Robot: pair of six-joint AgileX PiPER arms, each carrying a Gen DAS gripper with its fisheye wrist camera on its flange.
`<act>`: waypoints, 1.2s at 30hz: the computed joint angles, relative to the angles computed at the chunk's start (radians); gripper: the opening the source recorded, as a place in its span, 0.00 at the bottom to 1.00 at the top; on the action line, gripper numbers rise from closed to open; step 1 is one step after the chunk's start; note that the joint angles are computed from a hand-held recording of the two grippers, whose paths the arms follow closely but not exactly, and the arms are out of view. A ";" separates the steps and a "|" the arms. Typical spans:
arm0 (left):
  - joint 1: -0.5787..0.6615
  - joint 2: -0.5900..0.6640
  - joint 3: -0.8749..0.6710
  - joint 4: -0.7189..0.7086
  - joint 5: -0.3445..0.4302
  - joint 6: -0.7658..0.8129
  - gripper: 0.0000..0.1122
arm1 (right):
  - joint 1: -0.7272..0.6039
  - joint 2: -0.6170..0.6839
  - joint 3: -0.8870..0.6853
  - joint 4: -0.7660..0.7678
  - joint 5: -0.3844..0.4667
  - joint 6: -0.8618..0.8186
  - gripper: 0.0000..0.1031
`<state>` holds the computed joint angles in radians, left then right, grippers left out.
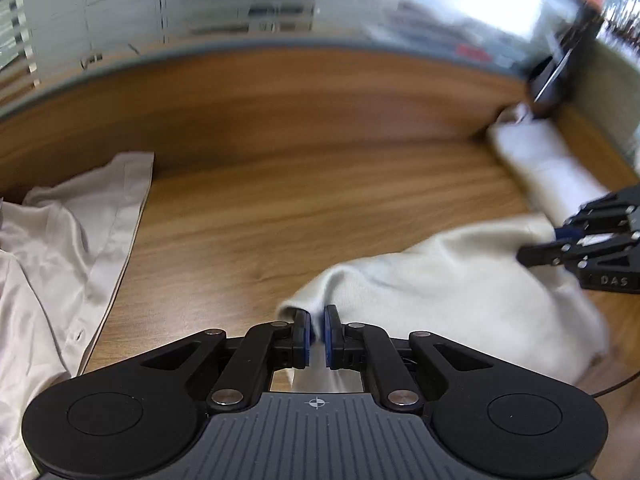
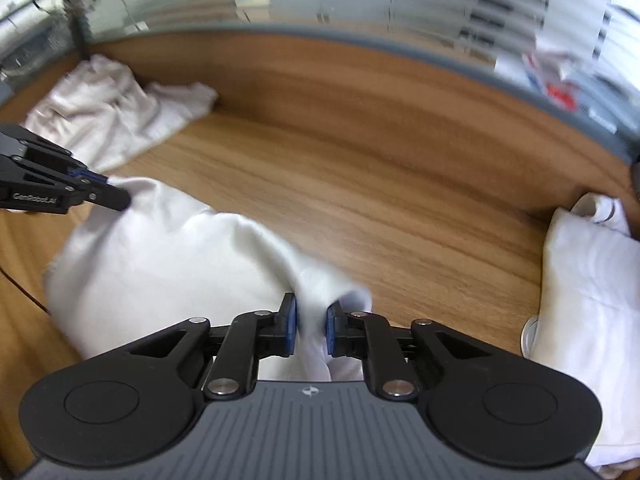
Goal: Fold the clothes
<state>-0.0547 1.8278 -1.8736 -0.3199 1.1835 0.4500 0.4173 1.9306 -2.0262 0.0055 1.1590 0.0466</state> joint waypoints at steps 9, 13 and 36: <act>-0.052 0.074 -0.024 0.086 -0.015 -0.045 0.17 | 0.006 -0.002 0.125 -0.035 -0.063 0.062 0.58; -0.037 0.064 -0.041 0.075 0.015 -0.053 0.43 | 0.023 -0.042 0.141 -0.055 -0.035 0.152 0.73; 0.017 -0.393 0.326 -0.012 -0.019 -0.026 0.92 | 0.254 -0.318 0.269 -0.276 0.027 0.522 0.97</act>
